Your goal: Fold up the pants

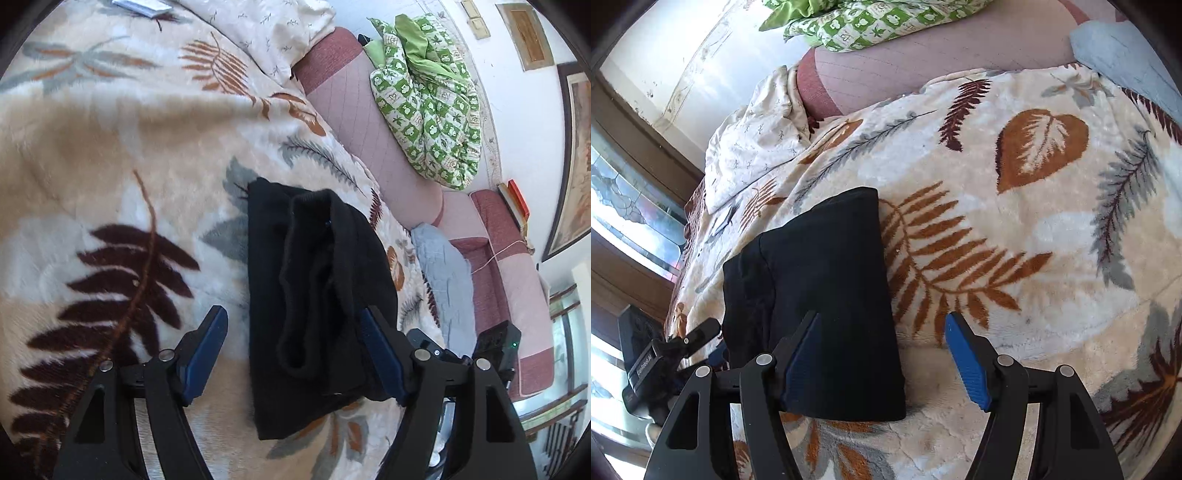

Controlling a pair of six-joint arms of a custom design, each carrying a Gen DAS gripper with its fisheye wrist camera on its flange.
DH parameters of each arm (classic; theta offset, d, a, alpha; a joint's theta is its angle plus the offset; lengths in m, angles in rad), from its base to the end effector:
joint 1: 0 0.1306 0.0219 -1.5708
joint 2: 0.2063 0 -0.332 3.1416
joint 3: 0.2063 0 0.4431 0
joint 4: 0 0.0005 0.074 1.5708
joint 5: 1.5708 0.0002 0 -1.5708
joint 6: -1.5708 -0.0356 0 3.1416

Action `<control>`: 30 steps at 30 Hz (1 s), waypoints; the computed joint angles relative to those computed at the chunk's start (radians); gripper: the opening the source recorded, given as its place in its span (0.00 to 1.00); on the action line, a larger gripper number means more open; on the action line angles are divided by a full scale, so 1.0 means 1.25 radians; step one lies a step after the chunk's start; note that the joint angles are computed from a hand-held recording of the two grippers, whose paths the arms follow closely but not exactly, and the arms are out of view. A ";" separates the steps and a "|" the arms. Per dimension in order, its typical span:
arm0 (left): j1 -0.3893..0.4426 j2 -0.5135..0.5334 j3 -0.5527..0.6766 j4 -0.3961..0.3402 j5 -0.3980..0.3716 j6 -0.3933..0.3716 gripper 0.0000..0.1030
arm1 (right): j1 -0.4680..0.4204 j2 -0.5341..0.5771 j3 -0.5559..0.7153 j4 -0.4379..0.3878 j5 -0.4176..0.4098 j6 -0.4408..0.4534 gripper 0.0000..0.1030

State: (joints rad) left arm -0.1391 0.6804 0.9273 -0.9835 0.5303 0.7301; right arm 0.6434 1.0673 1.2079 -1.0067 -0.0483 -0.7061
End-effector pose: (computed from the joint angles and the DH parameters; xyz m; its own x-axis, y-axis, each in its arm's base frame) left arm 0.3135 -0.0626 0.4257 -0.8230 -0.4657 -0.3253 -0.0781 0.6600 -0.7472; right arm 0.3467 0.2615 0.4265 -0.8688 0.1586 -0.4690 -0.0795 0.8903 0.4483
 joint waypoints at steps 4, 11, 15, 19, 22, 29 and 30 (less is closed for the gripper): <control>-0.021 0.002 -0.002 0.004 -0.014 -0.004 0.77 | -0.010 0.018 0.003 0.003 -0.044 0.008 0.72; -0.054 0.009 0.000 0.013 -0.055 -0.032 0.87 | -0.046 0.045 -0.010 0.057 -0.121 -0.039 0.78; -0.061 0.010 -0.003 0.023 -0.062 -0.038 0.89 | -0.060 0.078 0.009 0.070 -0.167 -0.035 0.83; -0.059 0.003 -0.011 0.034 -0.055 -0.038 0.89 | -0.068 0.106 0.022 0.093 -0.220 -0.031 0.95; -0.060 0.004 -0.011 0.033 -0.056 -0.046 0.89 | -0.064 0.129 0.043 0.085 -0.242 0.017 0.96; -0.086 0.042 0.022 0.011 -0.113 -0.032 0.89 | -0.028 0.154 0.052 0.130 -0.289 0.107 0.93; -0.093 0.051 0.030 0.008 -0.130 -0.033 0.89 | -0.022 0.156 0.051 0.136 -0.280 0.122 0.93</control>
State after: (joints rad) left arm -0.2559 0.7444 0.9644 -0.9734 0.3678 0.6888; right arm 0.6156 1.2622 1.2719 -0.8366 -0.3980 -0.5534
